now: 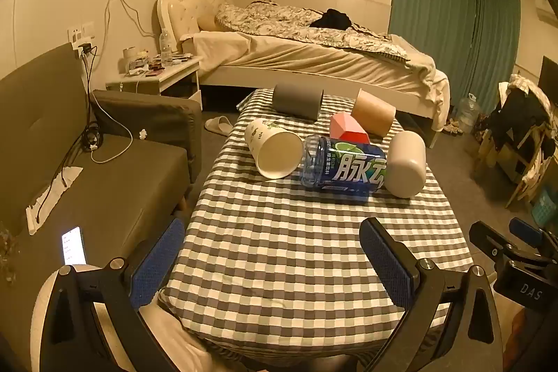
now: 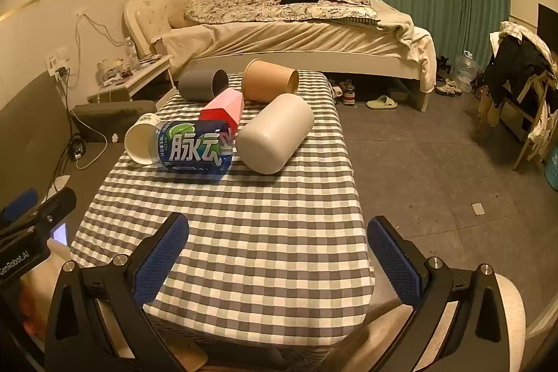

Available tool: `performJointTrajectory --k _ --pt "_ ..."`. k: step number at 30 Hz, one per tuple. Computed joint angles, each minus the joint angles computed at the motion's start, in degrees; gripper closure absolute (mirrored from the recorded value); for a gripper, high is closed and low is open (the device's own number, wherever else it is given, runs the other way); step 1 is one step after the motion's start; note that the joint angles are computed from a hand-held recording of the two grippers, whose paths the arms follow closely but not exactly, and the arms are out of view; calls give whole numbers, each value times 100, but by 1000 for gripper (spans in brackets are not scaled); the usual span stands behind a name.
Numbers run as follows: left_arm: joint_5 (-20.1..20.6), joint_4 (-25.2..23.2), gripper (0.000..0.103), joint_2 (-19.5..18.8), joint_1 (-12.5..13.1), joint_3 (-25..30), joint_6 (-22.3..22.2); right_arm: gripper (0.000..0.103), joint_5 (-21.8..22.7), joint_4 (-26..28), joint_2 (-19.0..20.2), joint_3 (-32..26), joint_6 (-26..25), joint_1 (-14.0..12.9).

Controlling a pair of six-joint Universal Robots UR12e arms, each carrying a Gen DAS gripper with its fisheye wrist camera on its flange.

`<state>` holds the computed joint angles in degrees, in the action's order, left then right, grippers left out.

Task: Flip cup upside down

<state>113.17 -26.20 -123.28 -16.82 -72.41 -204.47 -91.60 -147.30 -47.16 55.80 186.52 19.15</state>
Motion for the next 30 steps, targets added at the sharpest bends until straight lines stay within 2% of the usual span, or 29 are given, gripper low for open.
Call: performJointTrajectory --k 30 --pt "38 16 0 -8 -6 5 22 0 -7 40 18 -10 19 4"
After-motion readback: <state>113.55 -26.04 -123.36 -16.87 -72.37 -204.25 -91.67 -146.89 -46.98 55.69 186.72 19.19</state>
